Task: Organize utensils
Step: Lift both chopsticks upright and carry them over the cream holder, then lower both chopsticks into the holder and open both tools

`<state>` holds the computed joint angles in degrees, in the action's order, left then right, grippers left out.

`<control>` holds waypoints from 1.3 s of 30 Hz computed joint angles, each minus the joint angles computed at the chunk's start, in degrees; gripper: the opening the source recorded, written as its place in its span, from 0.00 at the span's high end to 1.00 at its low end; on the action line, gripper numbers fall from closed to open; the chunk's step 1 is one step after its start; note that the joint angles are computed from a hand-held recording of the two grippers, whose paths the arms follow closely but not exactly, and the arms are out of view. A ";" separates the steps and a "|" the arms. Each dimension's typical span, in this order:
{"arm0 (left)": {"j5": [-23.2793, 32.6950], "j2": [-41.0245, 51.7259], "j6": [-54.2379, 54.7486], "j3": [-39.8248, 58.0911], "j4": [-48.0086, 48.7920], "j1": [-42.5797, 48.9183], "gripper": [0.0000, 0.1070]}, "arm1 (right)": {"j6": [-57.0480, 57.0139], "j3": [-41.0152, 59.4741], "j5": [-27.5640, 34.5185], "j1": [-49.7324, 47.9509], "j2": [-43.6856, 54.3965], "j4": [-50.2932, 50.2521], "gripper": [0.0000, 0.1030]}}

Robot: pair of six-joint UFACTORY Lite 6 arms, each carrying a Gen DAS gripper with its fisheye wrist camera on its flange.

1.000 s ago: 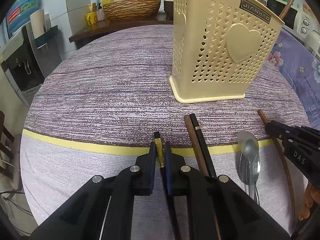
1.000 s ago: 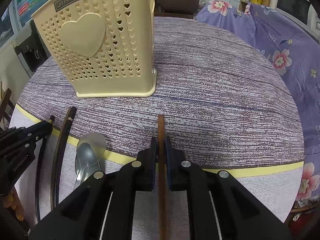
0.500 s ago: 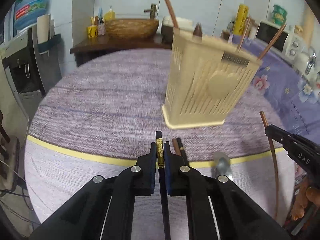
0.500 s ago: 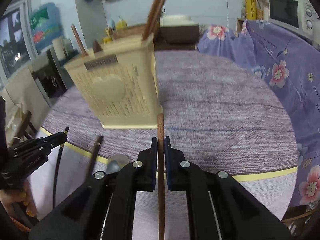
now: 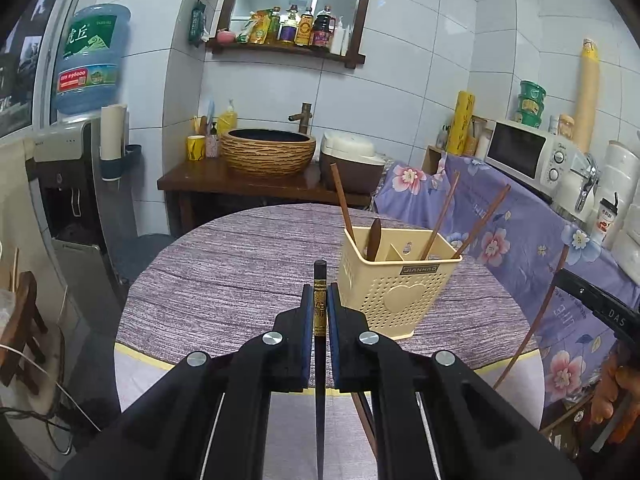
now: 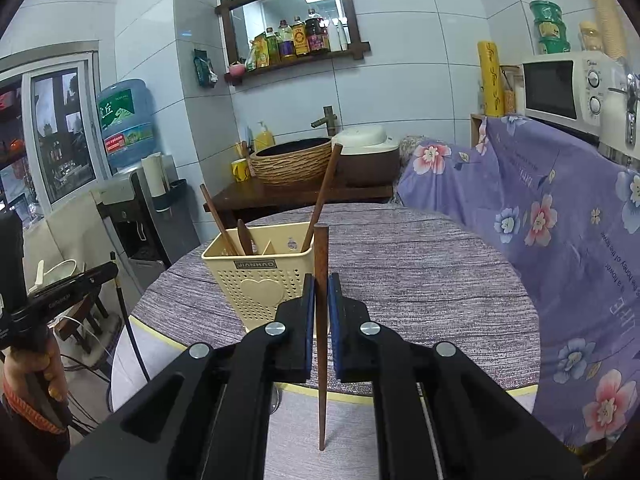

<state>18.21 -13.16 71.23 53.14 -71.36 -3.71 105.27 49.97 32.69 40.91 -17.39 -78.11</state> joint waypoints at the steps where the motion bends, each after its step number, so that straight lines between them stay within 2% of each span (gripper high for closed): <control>1: 0.07 -0.05 1.00 -0.03 -0.93 0.05 0.92 | -0.21 0.00 -0.13 0.10 -0.04 0.02 0.92; 5: 1.72 -1.51 5.61 -1.73 -4.62 1.22 0.93 | -0.90 0.07 0.72 1.09 0.18 0.26 0.93; 16: 6.45 -0.56 5.01 0.31 -4.11 3.85 0.93 | -4.81 2.03 0.62 1.31 -0.57 2.24 0.93; 21: 7.27 0.94 -1.10 7.32 1.28 2.71 0.93 | -13.55 9.35 -2.16 -0.76 0.96 7.21 0.93; 25: 8.08 4.84 -10.75 20.17 8.62 0.17 0.93 | -20.74 21.55 -1.91 -1.02 5.05 9.86 0.93; 32: 3.82 20.71 -34.59 49.29 25.48 -6.66 0.93 | -33.43 53.32 1.09 -3.73 22.80 15.05 0.92; 35: 1.08 25.50 -39.63 53.26 29.50 -9.40 0.93 | -32.00 59.13 1.22 -4.93 28.95 13.06 0.92; 37: -2.53 27.16 -39.72 51.39 29.88 -11.04 0.93 | -27.48 58.00 -0.01 -5.92 30.82 9.59 0.92; 39: -6.41 27.90 -33.14 47.11 23.39 -11.89 0.93 | -19.06 53.53 -1.09 -6.65 31.49 2.23 0.92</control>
<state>11.81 14.75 38.08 100.25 -47.97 -15.59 86.21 103.50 31.61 34.26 14.09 -75.88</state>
